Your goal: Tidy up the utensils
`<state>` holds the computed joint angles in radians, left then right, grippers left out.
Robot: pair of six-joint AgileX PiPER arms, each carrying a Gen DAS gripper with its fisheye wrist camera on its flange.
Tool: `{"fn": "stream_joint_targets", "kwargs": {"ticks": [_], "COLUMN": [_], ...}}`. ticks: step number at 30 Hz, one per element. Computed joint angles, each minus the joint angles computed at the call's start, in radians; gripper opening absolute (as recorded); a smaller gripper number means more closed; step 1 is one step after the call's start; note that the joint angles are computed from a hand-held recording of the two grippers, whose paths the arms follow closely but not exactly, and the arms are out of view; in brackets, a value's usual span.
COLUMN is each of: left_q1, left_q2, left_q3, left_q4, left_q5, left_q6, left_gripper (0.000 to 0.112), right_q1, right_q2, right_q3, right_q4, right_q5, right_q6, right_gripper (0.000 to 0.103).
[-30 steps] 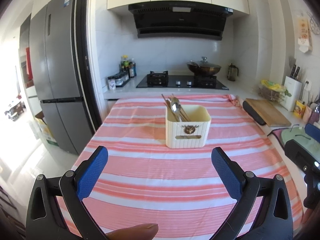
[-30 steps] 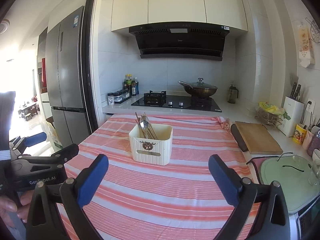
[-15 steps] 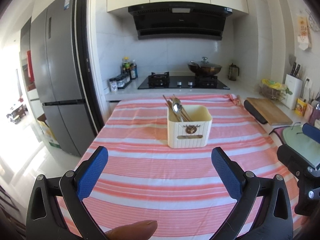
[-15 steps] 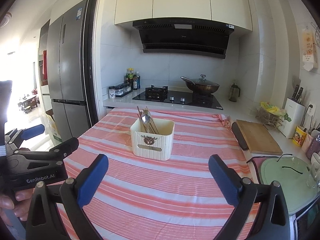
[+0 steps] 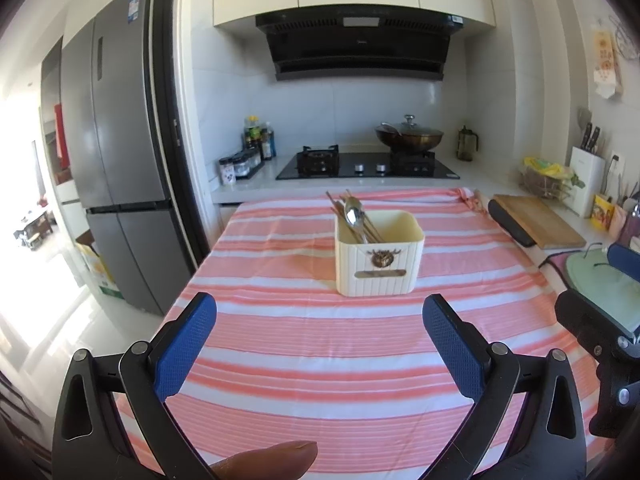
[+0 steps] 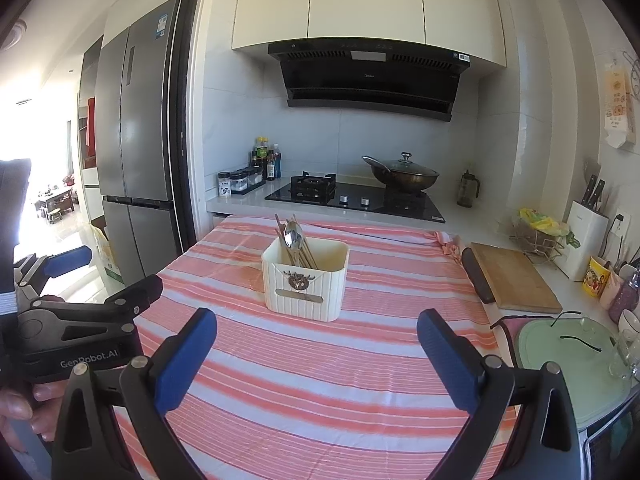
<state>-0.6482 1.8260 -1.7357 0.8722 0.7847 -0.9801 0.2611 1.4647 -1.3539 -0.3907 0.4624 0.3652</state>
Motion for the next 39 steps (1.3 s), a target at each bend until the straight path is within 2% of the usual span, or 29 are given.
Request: {"fn": "stream_joint_targets", "kwargs": {"ticks": [39], "left_q1": [0.013], "left_q2": [-0.009], "left_q3": [0.013], "left_q4": [-0.003], "left_q5": [-0.011], "left_q6": [-0.004], "left_gripper": [0.103], "right_q1": [0.027], "right_q2": [-0.002], "right_q3": [0.0], "right_q4": [-0.045], "right_q5": [0.015], "right_q6": [0.04], "right_gripper": [0.102]}}
